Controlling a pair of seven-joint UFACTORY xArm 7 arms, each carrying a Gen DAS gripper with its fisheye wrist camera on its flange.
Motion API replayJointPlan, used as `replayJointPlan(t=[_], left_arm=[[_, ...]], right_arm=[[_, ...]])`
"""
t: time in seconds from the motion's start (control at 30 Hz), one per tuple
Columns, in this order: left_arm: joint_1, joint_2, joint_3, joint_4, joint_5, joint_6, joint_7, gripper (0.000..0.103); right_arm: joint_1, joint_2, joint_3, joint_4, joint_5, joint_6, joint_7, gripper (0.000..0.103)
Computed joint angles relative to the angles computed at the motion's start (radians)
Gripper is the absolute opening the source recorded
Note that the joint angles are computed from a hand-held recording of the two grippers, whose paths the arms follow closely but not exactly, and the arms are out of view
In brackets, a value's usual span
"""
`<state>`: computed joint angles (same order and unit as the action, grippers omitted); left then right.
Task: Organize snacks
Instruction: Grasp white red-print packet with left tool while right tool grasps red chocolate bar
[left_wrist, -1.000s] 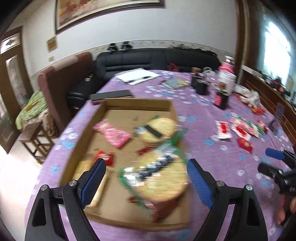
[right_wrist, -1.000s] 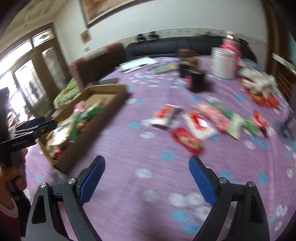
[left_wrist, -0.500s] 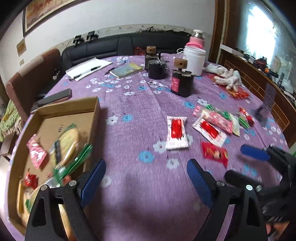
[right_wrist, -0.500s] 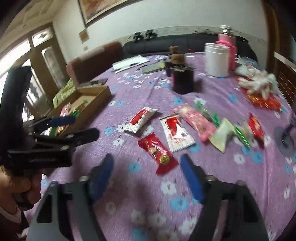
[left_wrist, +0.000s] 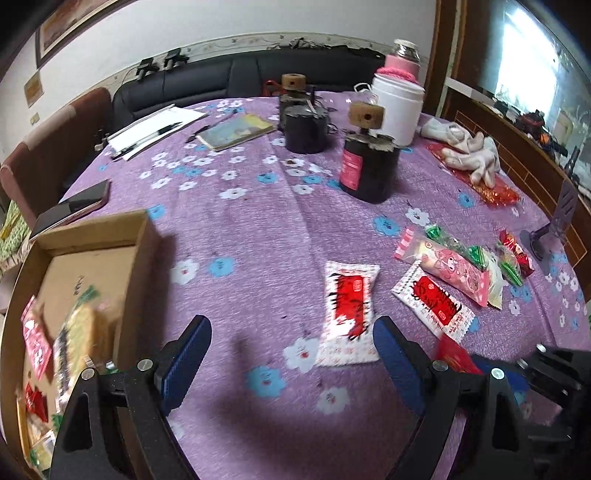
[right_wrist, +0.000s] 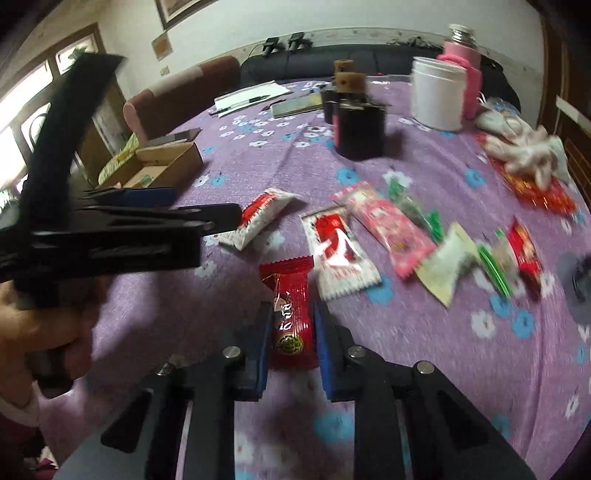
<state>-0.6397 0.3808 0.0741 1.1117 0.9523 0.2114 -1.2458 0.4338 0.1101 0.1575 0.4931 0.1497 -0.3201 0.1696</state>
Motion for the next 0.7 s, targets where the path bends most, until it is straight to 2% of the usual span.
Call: replayJointPlan(t=[0.07,0.13,0.2,0.27,0.3,0.33,0.37,0.4,0.43,0.47,0.53,0.63,0.7], left_arm=[[-0.013,0.029,0.0,0.034,0.003,0.014,0.003,0.092],[-0.022,0.055,-0.002,0.066,-0.004,0.037,0.019,0.092],[-0.035,0.083,0.001,0.095,-0.008,0.054,0.028,0.092],[-0.051,0.106,0.01,0.12,-0.014,0.087,0.03,0.092],[-0.063,0.109,0.031,0.117,0.017,0.059,-0.012,0.085],[-0.056,0.108,0.032,0.112,0.02,0.031,-0.02,0.066],[-0.046,0.102,0.031,0.104,0.011,0.002,-0.022,0.055],[-0.054,0.098,0.037,0.103,0.009,0.01,-0.021,0.031],[-0.053,0.091,0.035,0.099,0.004,0.01,-0.011,0.027],[-0.045,0.081,0.037,0.083,0.007,-0.031,-0.013,0.027],[-0.073,0.059,0.071,0.059,0.036,-0.054,-0.042,0.025],[-0.13,-0.01,0.135,0.004,0.182,-0.064,-0.18,0.025],[-0.146,-0.062,0.149,-0.032,0.281,-0.052,-0.268,0.025]], right_arm=[[-0.032,-0.04,0.014,-0.057,-0.043,-0.034,0.064,0.021],[-0.099,-0.073,0.031,-0.108,-0.175,-0.078,0.192,0.021],[-0.093,-0.105,0.017,-0.138,-0.174,-0.095,0.213,0.021],[-0.1,-0.143,0.003,-0.172,-0.223,-0.108,0.27,0.021],[-0.101,-0.157,0.0,-0.187,-0.231,-0.119,0.288,0.021],[-0.1,-0.17,0.007,-0.2,-0.206,-0.128,0.283,0.021],[-0.099,-0.178,0.006,-0.209,-0.203,-0.135,0.291,0.021],[-0.098,-0.184,0.004,-0.216,-0.204,-0.145,0.301,0.021],[-0.097,-0.186,0.005,-0.221,-0.199,-0.153,0.303,0.021],[-0.095,-0.192,0.016,-0.227,-0.173,-0.157,0.292,0.021],[-0.09,-0.203,0.026,-0.236,-0.146,-0.165,0.284,0.021],[-0.081,-0.21,0.046,-0.234,-0.096,-0.168,0.257,0.021],[-0.073,-0.21,0.054,-0.227,-0.077,-0.166,0.245,0.021]])
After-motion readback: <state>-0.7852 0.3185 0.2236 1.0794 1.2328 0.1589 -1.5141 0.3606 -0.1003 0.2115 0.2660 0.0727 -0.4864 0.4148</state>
